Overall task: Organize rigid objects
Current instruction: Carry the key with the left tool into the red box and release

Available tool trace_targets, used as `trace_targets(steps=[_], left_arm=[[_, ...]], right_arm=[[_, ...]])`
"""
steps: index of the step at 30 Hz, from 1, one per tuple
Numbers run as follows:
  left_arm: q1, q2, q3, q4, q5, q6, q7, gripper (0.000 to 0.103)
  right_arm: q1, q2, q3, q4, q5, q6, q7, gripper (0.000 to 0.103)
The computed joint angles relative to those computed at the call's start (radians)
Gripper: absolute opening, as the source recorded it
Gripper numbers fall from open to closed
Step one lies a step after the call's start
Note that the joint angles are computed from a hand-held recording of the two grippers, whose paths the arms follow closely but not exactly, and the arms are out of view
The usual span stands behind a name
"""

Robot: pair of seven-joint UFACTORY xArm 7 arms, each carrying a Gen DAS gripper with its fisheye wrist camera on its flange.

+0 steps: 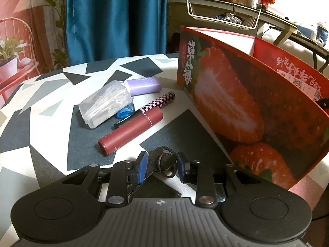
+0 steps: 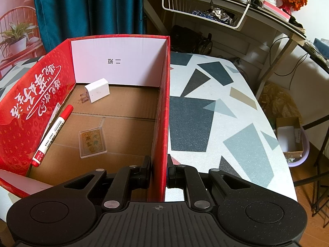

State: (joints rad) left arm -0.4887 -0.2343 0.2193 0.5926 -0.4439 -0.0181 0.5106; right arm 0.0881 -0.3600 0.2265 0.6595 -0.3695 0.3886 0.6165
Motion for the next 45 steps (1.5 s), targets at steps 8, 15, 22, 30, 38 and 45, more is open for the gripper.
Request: trace_targets(steps=[8, 15, 22, 30, 38, 45], left_arm=[[-0.031, -0.016, 0.033, 0.024, -0.01, -0.007, 0.02, 0.033], [-0.052, -0.025, 0.046, 0.055, 0.005, -0.024, 0.018, 0.033], [-0.104, -0.034, 0.082, 0.123, -0.007, -0.003, 0.034, 0.033], [-0.295, -0.027, 0.178, 0.223, -0.148, 0.01, 0.213, 0.033], [-0.48, 0.079, 0.262, 0.34, -0.4, 0.028, 0.467, 0.033], [-0.438, 0.144, 0.215, 0.384, -0.503, 0.095, 0.562, 0.033]], right_arm=[[0.002, 0.001, -0.002, 0.001, 0.0, 0.002, -0.002, 0.012], [0.003, 0.001, -0.002, 0.002, 0.0, 0.003, -0.002, 0.012], [0.003, 0.002, -0.003, 0.003, 0.001, 0.004, -0.002, 0.012], [0.004, 0.003, -0.002, 0.004, -0.001, 0.005, -0.002, 0.012], [0.005, 0.003, -0.004, 0.005, 0.001, 0.005, -0.002, 0.012], [0.005, 0.002, -0.004, 0.001, 0.003, 0.002, -0.004, 0.012]])
